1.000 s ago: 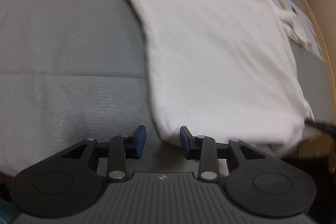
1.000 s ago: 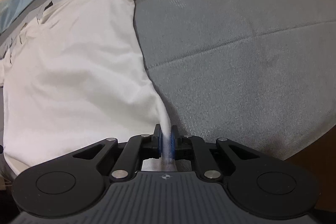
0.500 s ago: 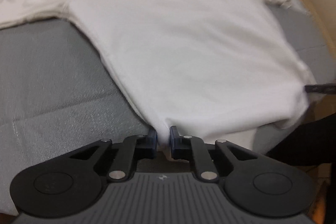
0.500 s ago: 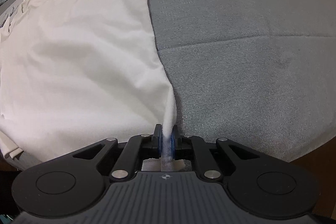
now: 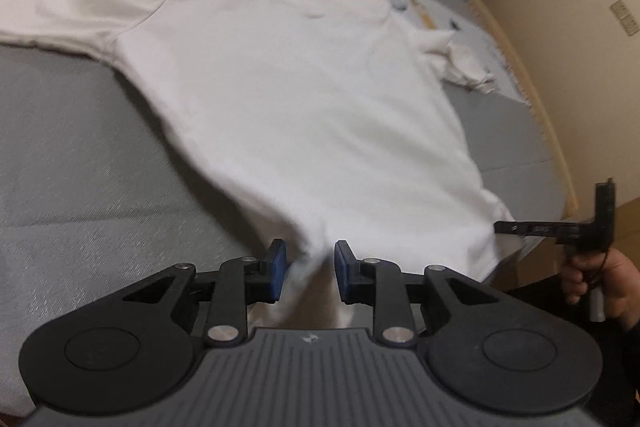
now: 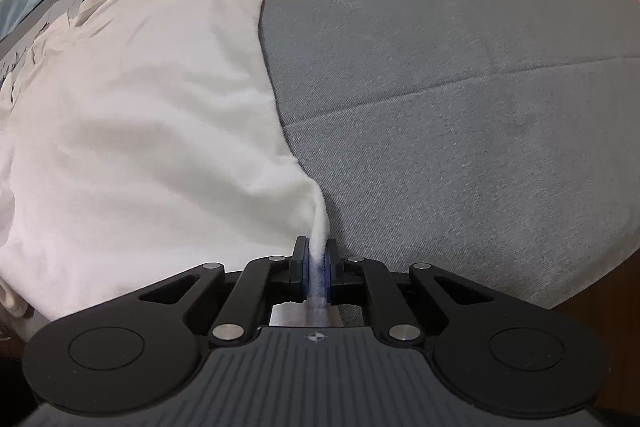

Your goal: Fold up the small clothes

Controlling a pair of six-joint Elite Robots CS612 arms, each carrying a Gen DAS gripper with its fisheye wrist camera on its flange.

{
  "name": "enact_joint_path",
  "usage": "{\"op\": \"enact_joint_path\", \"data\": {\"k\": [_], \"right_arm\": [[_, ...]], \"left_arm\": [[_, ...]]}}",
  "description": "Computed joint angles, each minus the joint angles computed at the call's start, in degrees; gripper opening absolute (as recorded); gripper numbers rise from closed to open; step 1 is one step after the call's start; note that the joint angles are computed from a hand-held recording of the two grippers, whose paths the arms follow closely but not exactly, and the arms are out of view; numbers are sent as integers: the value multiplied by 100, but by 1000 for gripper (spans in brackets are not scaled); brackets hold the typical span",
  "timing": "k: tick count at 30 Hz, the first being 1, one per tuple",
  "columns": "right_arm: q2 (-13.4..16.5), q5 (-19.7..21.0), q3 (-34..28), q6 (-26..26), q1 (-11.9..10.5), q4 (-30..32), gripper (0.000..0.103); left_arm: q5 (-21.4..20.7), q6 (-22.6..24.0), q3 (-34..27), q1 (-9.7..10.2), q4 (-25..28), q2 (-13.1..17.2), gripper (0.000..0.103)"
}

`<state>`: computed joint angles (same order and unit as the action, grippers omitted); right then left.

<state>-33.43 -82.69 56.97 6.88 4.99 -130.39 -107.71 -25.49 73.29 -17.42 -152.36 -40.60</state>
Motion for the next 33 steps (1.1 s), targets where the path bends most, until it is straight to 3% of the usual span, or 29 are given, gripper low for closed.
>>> {"op": "enact_joint_path", "data": {"k": [3,5,6,11,12,13,14,18,22,24,26,30,33], "right_arm": [[5,-26,-15,-87,19,81,7],[-8,-7,1,-85,18,95,7],[-12,-5,4,-93,19,96,7],[-19,-14,5,-158,21,144,7],[9,-16,-36,-164,23,163,7],[18,-20,-50,-170,23,174,7],[27,-31,-64,-178,23,182,7],[-50,44,83,-50,11,-49,7],[-244,644,490,369,-124,-905,6],[-321,988,654,646,-217,-1169,6],[-351,1078,710,782,-267,-1163,6],[-287,704,523,303,-195,-324,6],[-247,192,427,-204,-73,-6,7]], "left_arm": [[45,3,1,17,108,-18,28],[-19,87,-55,7,95,10,42],[-31,169,-90,-4,119,22,44],[195,753,-277,-153,758,53,43],[273,864,-291,-179,898,50,42],[378,960,-276,-202,1023,28,29],[473,1032,-256,-218,1096,4,10],[517,1120,101,-190,635,-232,8],[526,866,563,-110,-40,-577,7],[769,850,638,-118,235,-663,6],[1130,847,536,-160,1026,-648,6],[1500,1252,272,-294,2003,-537,1],[1505,1324,199,-327,1998,-516,3]]}}
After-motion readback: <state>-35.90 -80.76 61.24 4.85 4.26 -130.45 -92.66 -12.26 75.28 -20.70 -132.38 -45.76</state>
